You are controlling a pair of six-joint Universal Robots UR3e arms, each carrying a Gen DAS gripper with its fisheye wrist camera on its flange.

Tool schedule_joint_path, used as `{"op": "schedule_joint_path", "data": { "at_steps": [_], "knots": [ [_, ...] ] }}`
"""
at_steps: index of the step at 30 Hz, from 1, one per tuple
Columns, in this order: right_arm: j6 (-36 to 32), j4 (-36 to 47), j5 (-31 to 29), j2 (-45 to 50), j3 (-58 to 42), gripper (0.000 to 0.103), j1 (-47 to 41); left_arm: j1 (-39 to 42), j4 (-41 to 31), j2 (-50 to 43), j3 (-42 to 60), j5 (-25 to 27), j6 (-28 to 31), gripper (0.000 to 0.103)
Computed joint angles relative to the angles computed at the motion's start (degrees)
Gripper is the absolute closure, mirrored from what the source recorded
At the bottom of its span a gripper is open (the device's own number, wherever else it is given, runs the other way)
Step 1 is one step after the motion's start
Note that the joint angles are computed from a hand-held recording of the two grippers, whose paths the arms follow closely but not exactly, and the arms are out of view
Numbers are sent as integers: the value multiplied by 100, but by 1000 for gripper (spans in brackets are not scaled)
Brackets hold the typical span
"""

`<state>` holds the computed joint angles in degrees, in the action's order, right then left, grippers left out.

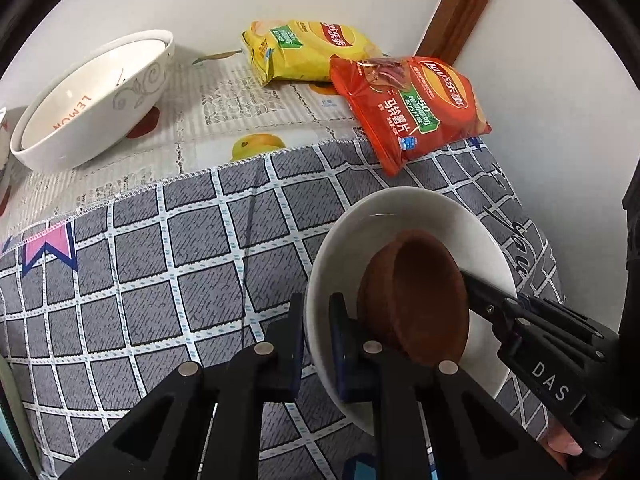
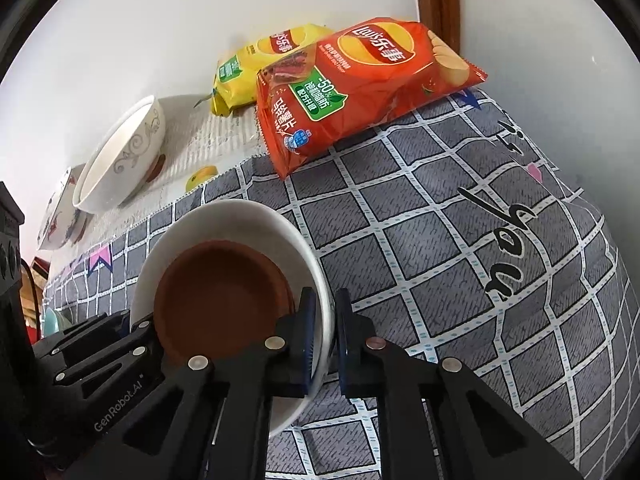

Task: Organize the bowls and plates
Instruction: 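Lift the white bowl with the left gripper while the right grips its rim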

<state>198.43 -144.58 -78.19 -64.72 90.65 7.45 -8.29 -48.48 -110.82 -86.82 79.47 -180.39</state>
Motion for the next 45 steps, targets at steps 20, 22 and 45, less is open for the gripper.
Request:
{"op": "schedule_joint_path", "data": {
  "at_steps": [20, 22, 45],
  "knots": [
    [527, 169, -75, -913, 451, 94, 409, 278, -508, 1405, -822, 16, 122, 91],
    [610, 274, -128, -968, 347, 93, 529, 359, -601, 1655, -939, 36, 167, 91],
    [1372, 816, -614, -678, -919, 94, 1927, 2226, -1755, 3974, -2017, -533, 1405, 91]
  ]
}}
